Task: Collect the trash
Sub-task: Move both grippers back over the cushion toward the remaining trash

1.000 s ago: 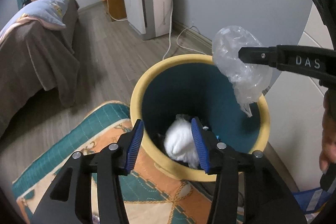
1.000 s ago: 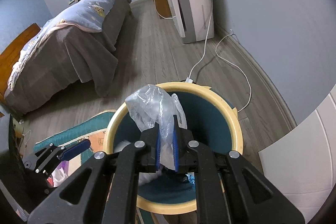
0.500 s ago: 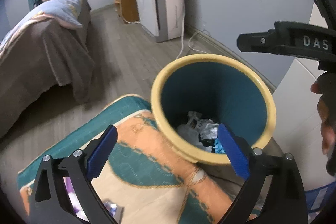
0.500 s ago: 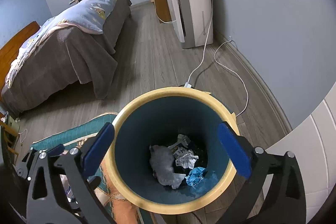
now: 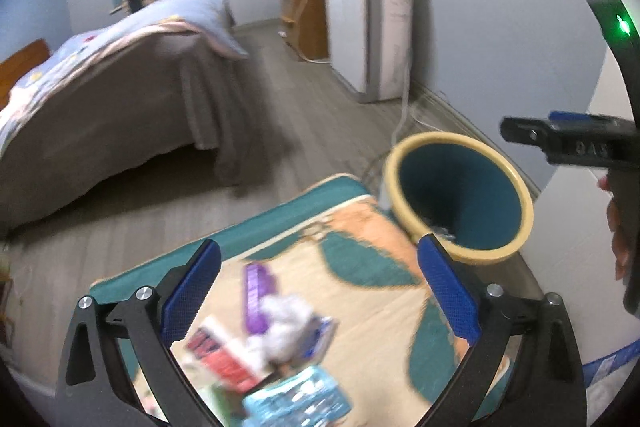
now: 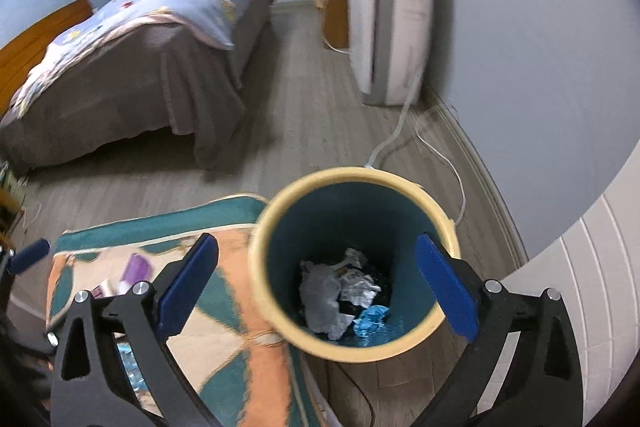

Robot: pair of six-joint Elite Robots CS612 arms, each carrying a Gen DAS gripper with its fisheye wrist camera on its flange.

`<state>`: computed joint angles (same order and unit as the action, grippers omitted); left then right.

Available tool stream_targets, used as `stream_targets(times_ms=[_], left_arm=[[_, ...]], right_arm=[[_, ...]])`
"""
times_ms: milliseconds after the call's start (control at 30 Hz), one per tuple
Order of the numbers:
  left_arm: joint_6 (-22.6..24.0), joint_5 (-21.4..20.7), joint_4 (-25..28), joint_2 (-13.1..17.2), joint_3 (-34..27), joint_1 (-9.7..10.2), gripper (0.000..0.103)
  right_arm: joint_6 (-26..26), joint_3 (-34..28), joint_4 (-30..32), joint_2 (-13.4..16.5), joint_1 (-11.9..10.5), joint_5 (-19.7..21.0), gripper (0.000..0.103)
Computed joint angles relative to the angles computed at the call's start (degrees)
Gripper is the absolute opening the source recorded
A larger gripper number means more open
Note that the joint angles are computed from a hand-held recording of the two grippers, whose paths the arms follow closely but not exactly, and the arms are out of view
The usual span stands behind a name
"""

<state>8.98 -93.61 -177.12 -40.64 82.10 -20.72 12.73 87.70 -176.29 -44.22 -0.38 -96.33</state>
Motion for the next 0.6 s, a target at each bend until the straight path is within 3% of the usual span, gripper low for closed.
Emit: stream_targets(times_ms=[300,600], left_arm=[[-3.86,4.6,-4.22,-4.9,6.56,4.18,0.098],[-8.25,7.32,-6.03,-5.82,9.61,7.74,0.098]], right_arm=[[-1.92,-0.64,0.97,-0.48,3.9,2.17,0.097],[-2.96,-4.36,5.3,1.58,6.64,6.77,0.097]])
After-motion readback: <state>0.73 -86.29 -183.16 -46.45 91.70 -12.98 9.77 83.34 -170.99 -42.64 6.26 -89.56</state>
